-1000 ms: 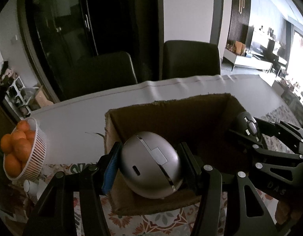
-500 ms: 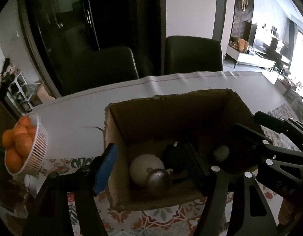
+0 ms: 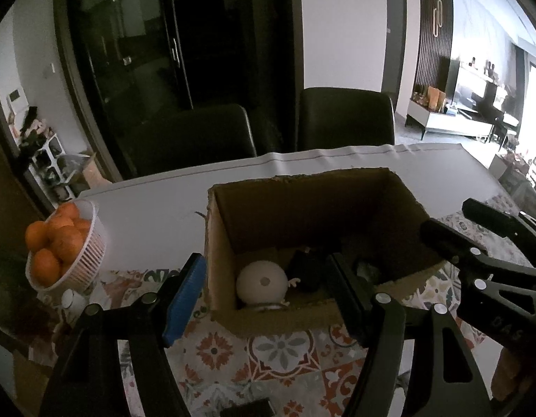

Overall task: Organize rigid objects
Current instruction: 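Withdraw both grippers from the box back toward the items on the table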

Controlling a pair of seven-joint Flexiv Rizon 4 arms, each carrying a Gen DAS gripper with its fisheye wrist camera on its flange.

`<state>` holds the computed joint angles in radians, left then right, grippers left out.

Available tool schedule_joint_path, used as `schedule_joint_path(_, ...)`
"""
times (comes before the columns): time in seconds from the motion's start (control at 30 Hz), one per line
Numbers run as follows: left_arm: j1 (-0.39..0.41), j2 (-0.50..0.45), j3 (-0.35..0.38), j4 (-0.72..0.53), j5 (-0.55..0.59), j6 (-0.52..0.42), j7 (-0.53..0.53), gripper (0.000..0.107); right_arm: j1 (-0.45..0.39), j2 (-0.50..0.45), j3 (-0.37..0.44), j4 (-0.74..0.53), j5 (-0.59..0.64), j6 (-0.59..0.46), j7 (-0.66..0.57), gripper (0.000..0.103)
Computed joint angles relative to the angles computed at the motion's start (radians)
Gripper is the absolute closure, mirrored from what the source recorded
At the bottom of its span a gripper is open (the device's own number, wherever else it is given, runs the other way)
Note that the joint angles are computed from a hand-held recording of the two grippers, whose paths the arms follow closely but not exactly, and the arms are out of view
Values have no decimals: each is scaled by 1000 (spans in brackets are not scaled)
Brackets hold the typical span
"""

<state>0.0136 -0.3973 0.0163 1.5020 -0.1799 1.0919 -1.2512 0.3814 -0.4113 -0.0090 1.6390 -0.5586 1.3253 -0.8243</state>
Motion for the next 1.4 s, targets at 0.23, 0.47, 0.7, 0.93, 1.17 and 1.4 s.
schedule_joint_path(0.23, 4, 57, -1, 92, -22, 53, 4, 36, 39, 61, -68, 93, -133, 62, 134, 29)
schedule_joint_path(0.47, -7, 101, 33, 159, 22, 75, -60, 36, 34, 88, -75, 139, -267, 76, 240, 23)
schedule_joint_path(0.7, -16, 150, 70, 245, 102, 122, -155, 31, 22, 107, -60, 187, -323, 79, 292, 19)
schedule_joint_path(0.93, -27, 202, 96, 319, 208, 167, -250, 19, 9, 145, -91, 255, -564, 119, 506, 11)
schedule_joint_path(1.17, -36, 230, 116, 354, 335, 197, -350, 13, -58, 166, -44, 300, -689, 133, 641, 7)
schedule_joint_path(1.4, -36, 259, 126, 388, 432, 179, -452, 7, -105, 187, 1, 339, -769, 116, 713, 5)
